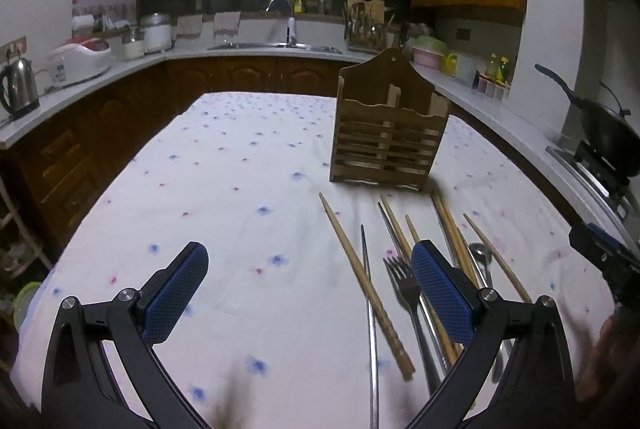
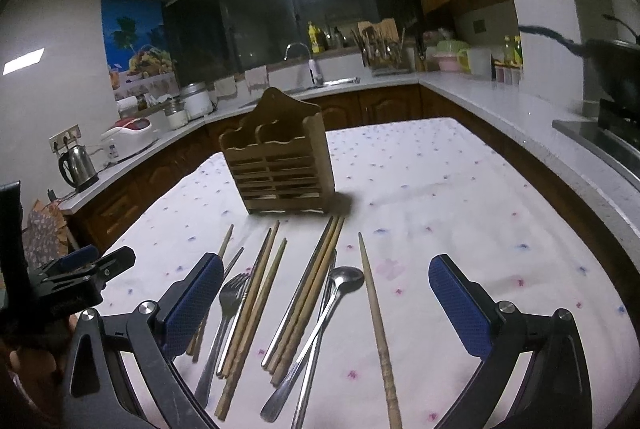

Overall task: Organize utensils
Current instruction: 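Lower the left and right tools and grasp a wooden chopstick each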

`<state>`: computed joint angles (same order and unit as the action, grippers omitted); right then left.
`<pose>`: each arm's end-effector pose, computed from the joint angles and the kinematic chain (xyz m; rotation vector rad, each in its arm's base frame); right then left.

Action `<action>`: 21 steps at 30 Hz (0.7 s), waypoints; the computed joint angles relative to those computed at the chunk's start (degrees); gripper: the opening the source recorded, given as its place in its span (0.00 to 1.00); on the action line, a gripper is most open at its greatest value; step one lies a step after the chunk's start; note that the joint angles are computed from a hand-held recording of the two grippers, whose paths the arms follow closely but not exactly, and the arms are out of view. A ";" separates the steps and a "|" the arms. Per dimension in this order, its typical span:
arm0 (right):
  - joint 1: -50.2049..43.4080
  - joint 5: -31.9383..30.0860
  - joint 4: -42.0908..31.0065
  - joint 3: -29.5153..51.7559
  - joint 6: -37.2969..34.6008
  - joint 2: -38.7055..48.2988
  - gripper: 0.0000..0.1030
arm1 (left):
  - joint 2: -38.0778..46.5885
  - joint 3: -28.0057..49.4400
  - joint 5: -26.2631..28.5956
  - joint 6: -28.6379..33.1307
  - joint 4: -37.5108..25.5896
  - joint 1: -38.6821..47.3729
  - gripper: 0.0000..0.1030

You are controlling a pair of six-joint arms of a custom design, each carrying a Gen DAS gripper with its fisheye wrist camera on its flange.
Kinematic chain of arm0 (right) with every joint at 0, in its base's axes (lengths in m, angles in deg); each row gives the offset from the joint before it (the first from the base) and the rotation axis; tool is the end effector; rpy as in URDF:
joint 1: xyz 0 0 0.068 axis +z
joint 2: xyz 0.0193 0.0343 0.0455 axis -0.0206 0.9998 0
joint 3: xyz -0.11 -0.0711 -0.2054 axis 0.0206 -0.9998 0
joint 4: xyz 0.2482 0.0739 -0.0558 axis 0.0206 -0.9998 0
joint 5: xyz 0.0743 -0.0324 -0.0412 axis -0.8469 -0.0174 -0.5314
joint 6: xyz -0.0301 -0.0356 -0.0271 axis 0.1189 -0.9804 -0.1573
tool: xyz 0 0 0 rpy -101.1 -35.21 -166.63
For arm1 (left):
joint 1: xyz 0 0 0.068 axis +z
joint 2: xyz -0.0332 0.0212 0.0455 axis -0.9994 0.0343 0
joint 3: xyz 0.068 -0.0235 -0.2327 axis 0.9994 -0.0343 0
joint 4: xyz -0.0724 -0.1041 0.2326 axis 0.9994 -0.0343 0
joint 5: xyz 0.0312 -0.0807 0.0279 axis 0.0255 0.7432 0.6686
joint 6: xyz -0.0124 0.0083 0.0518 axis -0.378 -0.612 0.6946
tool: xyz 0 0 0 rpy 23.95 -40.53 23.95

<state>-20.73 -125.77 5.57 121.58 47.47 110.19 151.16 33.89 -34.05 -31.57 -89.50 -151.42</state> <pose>0.1932 -0.0413 0.2190 -0.4215 2.0332 0.5004 0.1186 -0.1717 0.2245 -0.4334 2.1157 0.0931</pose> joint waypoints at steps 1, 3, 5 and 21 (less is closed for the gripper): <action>0.48 0.44 0.74 0.62 0.37 1.32 1.00 | -0.91 -0.49 1.22 2.60 1.92 1.41 1.00; 1.82 1.55 1.31 2.59 1.11 4.31 1.00 | -2.67 -1.35 4.95 8.71 6.12 5.38 1.00; 3.31 2.90 1.99 4.50 1.85 7.36 0.98 | -3.82 -2.11 9.69 14.67 10.50 10.09 0.99; 16.21 20.24 1.17 25.21 1.62 39.35 0.44 | 16.83 7.99 40.08 36.57 23.21 37.39 0.57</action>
